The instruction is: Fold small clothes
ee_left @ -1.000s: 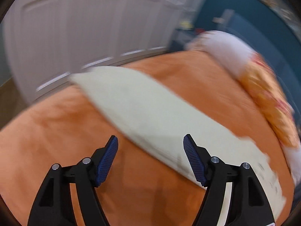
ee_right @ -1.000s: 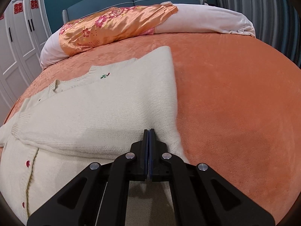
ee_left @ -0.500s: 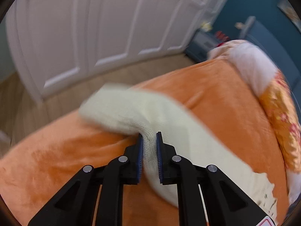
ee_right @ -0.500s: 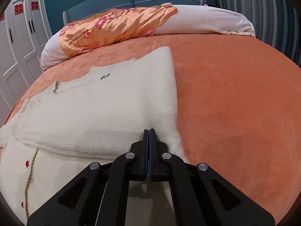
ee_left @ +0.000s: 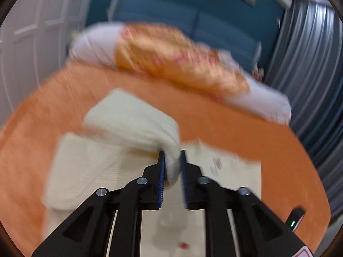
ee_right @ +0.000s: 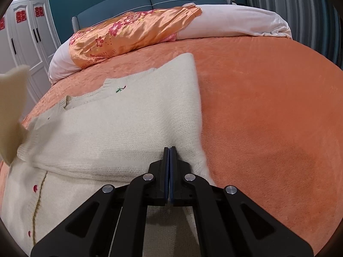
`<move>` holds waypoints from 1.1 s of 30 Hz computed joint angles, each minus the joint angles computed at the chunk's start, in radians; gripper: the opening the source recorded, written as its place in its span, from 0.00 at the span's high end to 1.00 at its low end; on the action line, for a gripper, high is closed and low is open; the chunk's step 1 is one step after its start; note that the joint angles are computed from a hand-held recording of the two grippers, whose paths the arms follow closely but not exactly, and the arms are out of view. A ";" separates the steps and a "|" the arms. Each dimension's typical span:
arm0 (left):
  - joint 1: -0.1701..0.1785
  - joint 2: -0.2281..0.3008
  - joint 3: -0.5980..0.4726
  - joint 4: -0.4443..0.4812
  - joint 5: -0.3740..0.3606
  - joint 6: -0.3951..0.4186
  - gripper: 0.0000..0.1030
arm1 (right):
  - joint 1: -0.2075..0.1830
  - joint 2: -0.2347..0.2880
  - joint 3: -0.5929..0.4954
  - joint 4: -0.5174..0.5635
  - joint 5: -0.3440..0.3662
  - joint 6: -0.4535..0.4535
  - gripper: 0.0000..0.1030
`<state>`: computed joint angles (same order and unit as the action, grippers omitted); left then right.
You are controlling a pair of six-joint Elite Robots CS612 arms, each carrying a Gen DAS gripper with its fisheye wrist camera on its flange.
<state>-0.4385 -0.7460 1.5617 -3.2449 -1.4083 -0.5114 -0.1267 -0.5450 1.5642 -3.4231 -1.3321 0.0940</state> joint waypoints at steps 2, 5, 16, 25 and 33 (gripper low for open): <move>-0.024 0.029 -0.002 0.045 -0.005 -0.048 0.81 | -0.002 0.001 -0.001 -0.001 0.009 0.005 1.00; -0.034 0.034 0.044 -0.006 -0.016 -0.114 0.60 | -0.005 0.002 -0.001 -0.005 0.022 0.013 1.00; 0.062 -0.011 0.207 -0.050 0.121 -0.428 0.41 | 0.024 -0.053 0.030 -0.001 -0.057 -0.019 0.94; 0.037 0.038 0.171 0.039 0.272 -0.343 0.37 | 0.162 -0.095 -0.075 0.230 0.086 -0.183 0.38; 0.046 0.060 0.184 -0.062 0.252 -0.318 0.30 | 0.126 -0.051 -0.138 0.314 0.112 0.108 0.65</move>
<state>-0.3930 -0.6863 1.7461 -3.3072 -1.1562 -0.8298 -0.0006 -0.5961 1.4258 -3.1092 -1.2204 0.2019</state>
